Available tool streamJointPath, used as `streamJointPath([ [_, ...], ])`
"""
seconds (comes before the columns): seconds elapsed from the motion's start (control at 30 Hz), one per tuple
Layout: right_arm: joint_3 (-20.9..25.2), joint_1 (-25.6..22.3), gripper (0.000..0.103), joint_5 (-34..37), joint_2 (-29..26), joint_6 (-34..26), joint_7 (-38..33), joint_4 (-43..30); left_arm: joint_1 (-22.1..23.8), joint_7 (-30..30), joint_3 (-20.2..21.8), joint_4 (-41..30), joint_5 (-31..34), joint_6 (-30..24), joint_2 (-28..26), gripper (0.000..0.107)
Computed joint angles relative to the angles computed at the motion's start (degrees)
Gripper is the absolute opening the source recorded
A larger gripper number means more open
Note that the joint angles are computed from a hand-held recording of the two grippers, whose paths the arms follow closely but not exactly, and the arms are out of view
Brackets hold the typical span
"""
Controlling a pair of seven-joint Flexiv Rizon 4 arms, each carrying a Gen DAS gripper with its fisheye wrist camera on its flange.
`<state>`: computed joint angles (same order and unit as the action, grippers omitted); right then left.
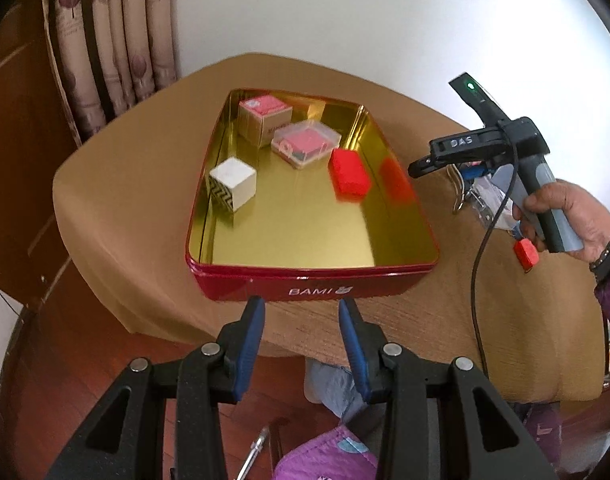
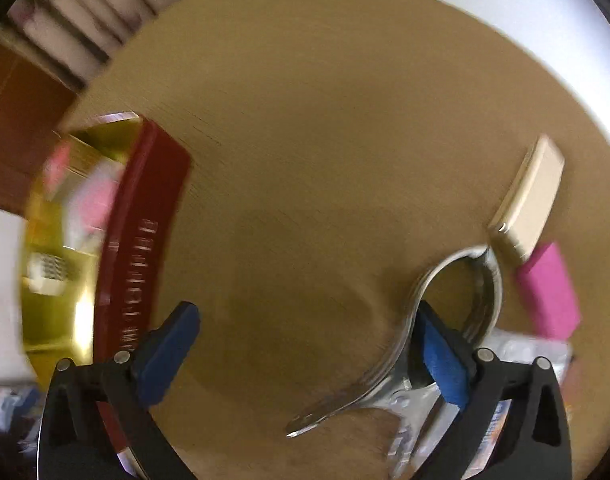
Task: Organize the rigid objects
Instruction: 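Move the right gripper to the silver spring clip and grasp it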
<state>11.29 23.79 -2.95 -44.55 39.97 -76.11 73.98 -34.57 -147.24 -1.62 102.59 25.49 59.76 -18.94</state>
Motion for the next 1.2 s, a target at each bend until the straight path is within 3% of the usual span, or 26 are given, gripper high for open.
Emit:
streamJointPath([
  [0.1,-0.6,0.6,0.103,-0.8,-0.4,0.6,1.1,0.1,0.5,0.1,-0.3,0.8,-1.3,0.8,0.0,0.039],
  [0.2,0.4,-0.5,0.101,0.3,0.5,5.1,-0.2,2.1,0.8,0.9,-0.5,1.1,-2.3,0.8,-0.2,0.039],
  [0.5,1.9,-3.0,0.101,4.2,2.3,-0.2,-1.8,0.8,1.7,3.1,-1.0,1.8,-6.3,0.0,-1.0,0.039],
  [0.7,7.7,-8.6,0.101,16.5,1.5,-5.3,-9.5,-4.8,2.4,5.1,-1.5,2.4,-9.6,-0.2,-1.7,0.039],
  [0.8,6.7,-7.7,0.101,18.2,1.9,-4.7,-10.5,-4.9,1.9,5.2,-1.2,2.0,-9.5,-0.9,-2.0,0.039],
  [0.83,5.8,-6.8,0.100,17.5,1.7,-4.9,-10.1,-5.0,1.8,5.3,-1.1,1.9,-9.5,-1.1,-2.0,0.039],
  [0.9,4.5,-5.8,0.083,16.3,1.8,-4.8,-9.3,-4.5,1.6,5.4,-1.0,1.5,-9.3,-1.7,-2.1,0.039],
  [0.93,3.6,-5.2,0.080,15.3,1.7,-5.0,-8.4,-4.3,1.4,5.4,-1.0,1.4,-9.2,-1.9,-2.2,0.039],
  [1.2,2.5,-4.7,0.077,12.9,3.5,-3.7,-5.8,-1.8,1.7,6.4,-1.4,1.2,-10.4,-2.5,-2.6,0.039],
])
